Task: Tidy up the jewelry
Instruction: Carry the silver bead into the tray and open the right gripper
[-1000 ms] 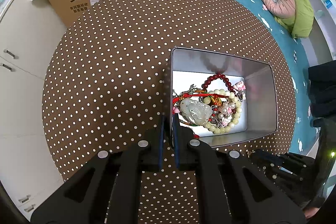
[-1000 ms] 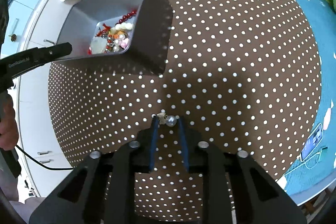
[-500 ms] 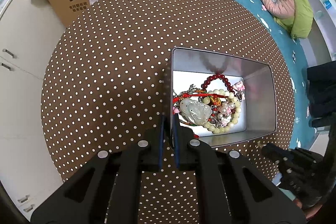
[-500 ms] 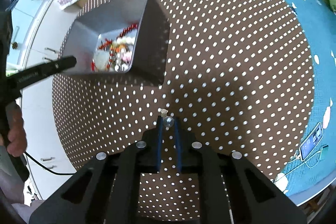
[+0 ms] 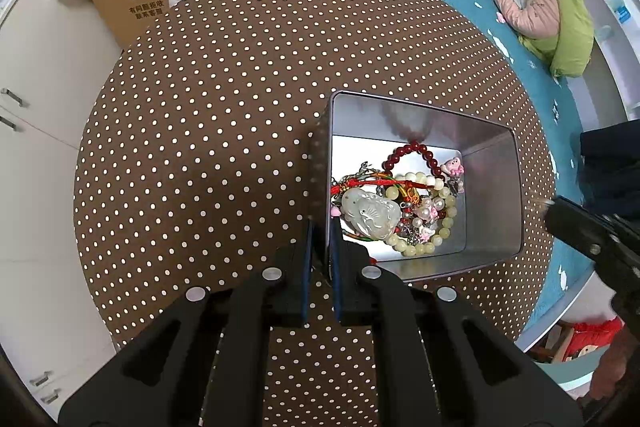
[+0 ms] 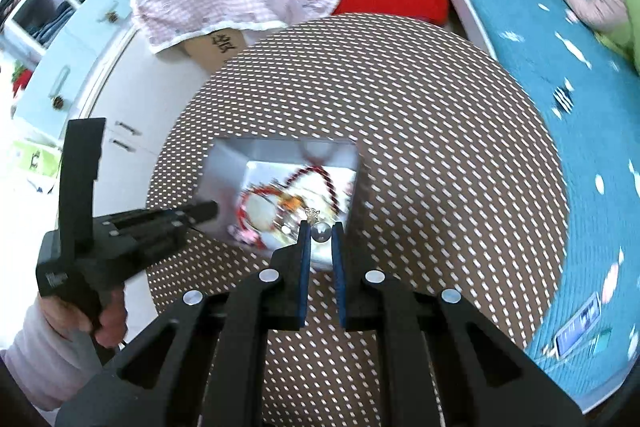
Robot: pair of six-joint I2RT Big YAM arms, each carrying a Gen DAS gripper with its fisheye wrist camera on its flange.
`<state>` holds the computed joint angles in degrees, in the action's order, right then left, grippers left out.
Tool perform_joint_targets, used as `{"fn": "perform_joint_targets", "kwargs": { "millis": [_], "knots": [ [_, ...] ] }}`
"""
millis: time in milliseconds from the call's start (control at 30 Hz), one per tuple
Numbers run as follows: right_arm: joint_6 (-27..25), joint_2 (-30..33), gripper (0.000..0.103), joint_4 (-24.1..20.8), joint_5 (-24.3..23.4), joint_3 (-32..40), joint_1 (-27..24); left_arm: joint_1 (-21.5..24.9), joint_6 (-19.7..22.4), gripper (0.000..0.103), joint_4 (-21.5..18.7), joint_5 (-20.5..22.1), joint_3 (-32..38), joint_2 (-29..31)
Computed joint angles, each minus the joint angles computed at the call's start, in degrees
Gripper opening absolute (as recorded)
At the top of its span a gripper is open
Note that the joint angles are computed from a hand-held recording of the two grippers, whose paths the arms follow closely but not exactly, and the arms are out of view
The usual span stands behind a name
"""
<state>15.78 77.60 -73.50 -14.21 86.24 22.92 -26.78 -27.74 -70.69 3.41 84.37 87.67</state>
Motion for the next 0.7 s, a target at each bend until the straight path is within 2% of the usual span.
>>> {"fn": "perform_joint_targets", "kwargs": {
  "millis": [267, 433, 467, 500, 533, 567, 633, 700],
  "knots": [
    [-2.9, 7.6, 0.009, -1.3, -2.5, 5.2, 2.8, 0.5, 0.4, 0.008, -0.4, 0.6, 0.4, 0.4],
    [-3.6, 9.3, 0.012, -1.5, -3.5, 6.2, 3.1, 0.7, 0.6, 0.008, -0.7, 1.0, 0.7, 0.7],
    [-3.5, 9.7, 0.017, -1.6, -3.3, 6.7, 3.1, 0.8, 0.7, 0.008, -0.7, 1.1, 0.7, 0.7],
    [-3.2, 10.1, 0.043, -2.4, -2.0, 7.2, 3.1, 0.9, 0.8, 0.008, -0.7, 1.1, 0.7, 0.7],
    [-2.4, 10.1, 0.055, -2.7, -0.6, 7.4, 3.2, 1.0, 0.9, 0.008, -0.7, 1.4, 0.7, 0.7],
    [-1.3, 9.8, 0.059, -2.2, 1.1, 7.2, 3.0, 1.1, 0.9, 0.008, -0.7, 1.5, 0.7, 0.7],
    [-0.9, 9.4, 0.059, -1.5, -1.0, 6.7, 2.2, 1.2, 1.2, 0.008, -0.8, 1.5, 0.7, 0.7],
    [-0.8, 9.0, 0.062, -1.4, -0.8, 6.6, 1.8, 1.2, 1.4, 0.008, -0.9, 1.4, 0.8, 0.8]
  ]
}}
